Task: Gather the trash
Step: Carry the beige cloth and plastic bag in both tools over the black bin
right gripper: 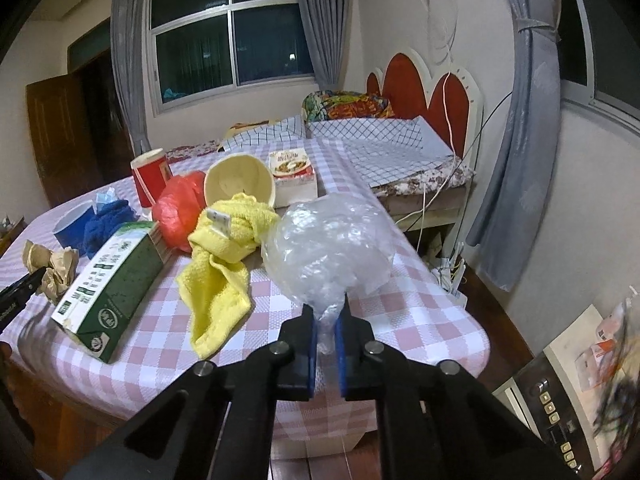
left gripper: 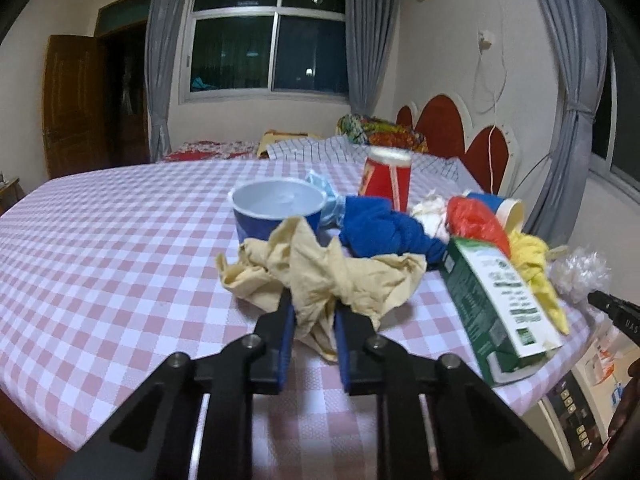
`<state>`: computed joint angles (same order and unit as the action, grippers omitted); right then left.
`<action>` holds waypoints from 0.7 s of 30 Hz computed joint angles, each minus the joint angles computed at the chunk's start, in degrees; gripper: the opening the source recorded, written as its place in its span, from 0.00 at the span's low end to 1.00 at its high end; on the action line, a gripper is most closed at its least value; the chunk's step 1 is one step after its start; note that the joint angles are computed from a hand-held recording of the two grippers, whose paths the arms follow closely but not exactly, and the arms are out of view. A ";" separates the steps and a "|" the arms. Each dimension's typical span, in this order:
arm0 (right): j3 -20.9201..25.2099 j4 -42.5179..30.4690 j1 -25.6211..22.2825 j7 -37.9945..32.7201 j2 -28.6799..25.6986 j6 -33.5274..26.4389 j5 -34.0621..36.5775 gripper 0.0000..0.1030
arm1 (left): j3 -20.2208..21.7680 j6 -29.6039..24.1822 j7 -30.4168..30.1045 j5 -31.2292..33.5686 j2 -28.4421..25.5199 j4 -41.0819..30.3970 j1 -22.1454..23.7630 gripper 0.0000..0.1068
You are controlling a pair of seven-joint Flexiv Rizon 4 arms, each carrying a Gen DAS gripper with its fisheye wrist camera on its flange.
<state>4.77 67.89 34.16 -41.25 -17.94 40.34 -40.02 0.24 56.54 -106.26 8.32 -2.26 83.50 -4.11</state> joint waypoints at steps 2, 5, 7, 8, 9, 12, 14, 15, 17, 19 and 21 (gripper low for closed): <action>0.00 0.43 0.04 0.27 0.60 0.22 -0.39 0.08 | -0.05 0.33 -0.01 0.02 0.42 -0.05 -0.08 0.18; 0.10 1.60 0.00 1.05 1.77 0.57 -1.54 0.07 | -0.24 0.84 0.39 -0.36 1.03 -0.17 -0.17 0.18; 0.28 2.11 -0.13 1.52 2.42 0.64 -2.11 0.08 | -0.41 1.33 1.09 -1.07 1.66 0.03 -0.26 0.18; 0.39 2.90 -0.26 2.04 3.15 0.77 -2.59 0.08 | -0.60 1.47 1.43 -1.15 1.98 0.02 -0.38 0.18; 0.55 3.36 -0.41 2.39 3.59 0.84 -2.93 0.08 | -0.76 1.49 1.56 -0.90 2.33 0.04 -0.49 0.18; 1.22 5.43 -1.00 3.86 5.51 0.67 -4.21 0.08 | -1.62 1.80 2.86 -1.20 3.02 -0.19 -1.16 0.18; 1.81 7.65 -1.83 4.99 7.44 0.64 -4.63 0.08 | -2.39 2.14 3.48 -1.12 3.16 -0.55 -1.83 0.18; 2.17 8.53 -2.22 5.48 8.15 0.51 -4.88 0.08 | -2.85 2.22 3.60 -0.87 3.04 -0.93 -2.25 0.18; 2.91 10.81 -3.25 6.45 10.09 0.28 -5.26 0.07 | -3.52 2.09 3.74 -0.61 2.63 -1.67 -3.01 0.18; 3.71 12.69 -4.30 7.17 11.71 0.07 -5.54 0.08 | -4.17 1.81 4.18 -0.87 2.12 -2.33 -4.00 0.18; 4.53 14.98 -5.55 7.88 13.79 -0.03 -5.84 0.08 | -4.75 1.56 4.34 -0.53 1.75 -2.75 -5.22 0.18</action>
<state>9.30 82.87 28.61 -33.37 -4.15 40.31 -45.86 -4.51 58.11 -101.92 7.79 -0.52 80.74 -9.32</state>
